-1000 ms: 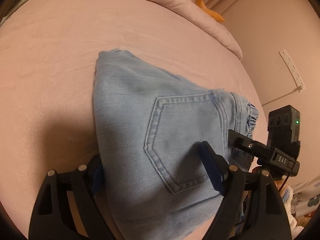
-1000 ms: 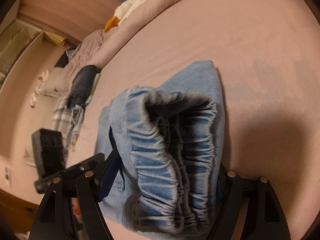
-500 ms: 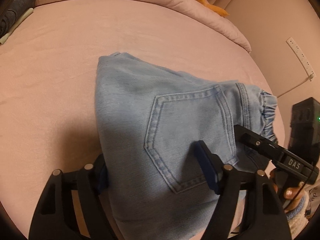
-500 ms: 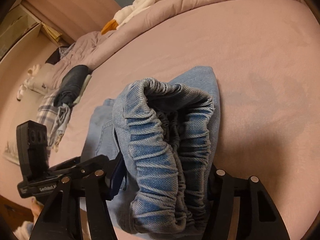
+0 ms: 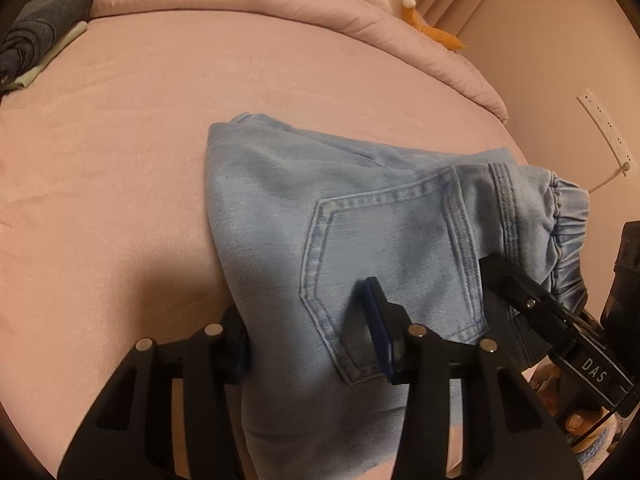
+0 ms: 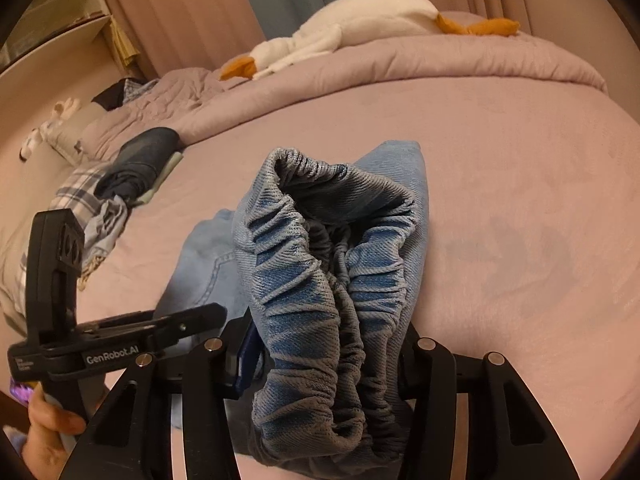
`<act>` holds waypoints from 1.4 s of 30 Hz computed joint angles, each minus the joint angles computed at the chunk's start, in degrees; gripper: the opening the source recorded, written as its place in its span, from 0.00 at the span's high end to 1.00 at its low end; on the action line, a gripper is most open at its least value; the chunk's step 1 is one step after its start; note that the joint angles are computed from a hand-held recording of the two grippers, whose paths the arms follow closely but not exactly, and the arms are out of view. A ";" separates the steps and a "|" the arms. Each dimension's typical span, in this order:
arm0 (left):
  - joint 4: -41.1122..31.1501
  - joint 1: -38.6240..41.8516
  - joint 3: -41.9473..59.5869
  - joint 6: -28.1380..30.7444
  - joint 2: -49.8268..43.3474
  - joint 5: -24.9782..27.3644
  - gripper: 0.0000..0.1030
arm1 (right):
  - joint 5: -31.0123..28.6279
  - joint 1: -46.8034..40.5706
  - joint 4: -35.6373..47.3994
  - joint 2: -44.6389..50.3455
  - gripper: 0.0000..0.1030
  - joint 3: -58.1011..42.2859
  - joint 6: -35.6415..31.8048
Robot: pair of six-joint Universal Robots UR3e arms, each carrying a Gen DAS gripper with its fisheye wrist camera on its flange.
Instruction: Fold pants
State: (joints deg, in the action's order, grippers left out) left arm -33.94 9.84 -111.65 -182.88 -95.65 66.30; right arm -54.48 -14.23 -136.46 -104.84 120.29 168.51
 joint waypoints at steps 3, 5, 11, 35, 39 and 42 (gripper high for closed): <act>0.47 0.42 -0.45 0.03 0.74 0.17 0.55 | -0.01 0.44 -0.74 -0.46 0.49 -0.08 0.50; 0.00 1.52 -1.08 0.36 1.97 -0.31 0.55 | 0.04 1.07 -1.08 -0.34 0.49 -0.40 0.93; -1.66 4.48 -1.90 1.93 5.39 -0.20 0.55 | -0.03 3.93 -4.42 2.02 0.49 -2.11 2.99; -6.66 12.61 10.01 6.31 -1.29 1.82 0.55 | -3.63 18.84 -13.73 25.47 0.49 -24.38 12.85; -6.99 12.48 12.11 6.27 -3.26 2.36 0.55 | -3.95 19.60 -13.53 27.63 0.49 -26.73 13.51; -7.24 12.40 13.87 6.13 -4.99 2.61 0.55 | -3.99 19.85 -13.16 29.17 0.49 -28.41 13.63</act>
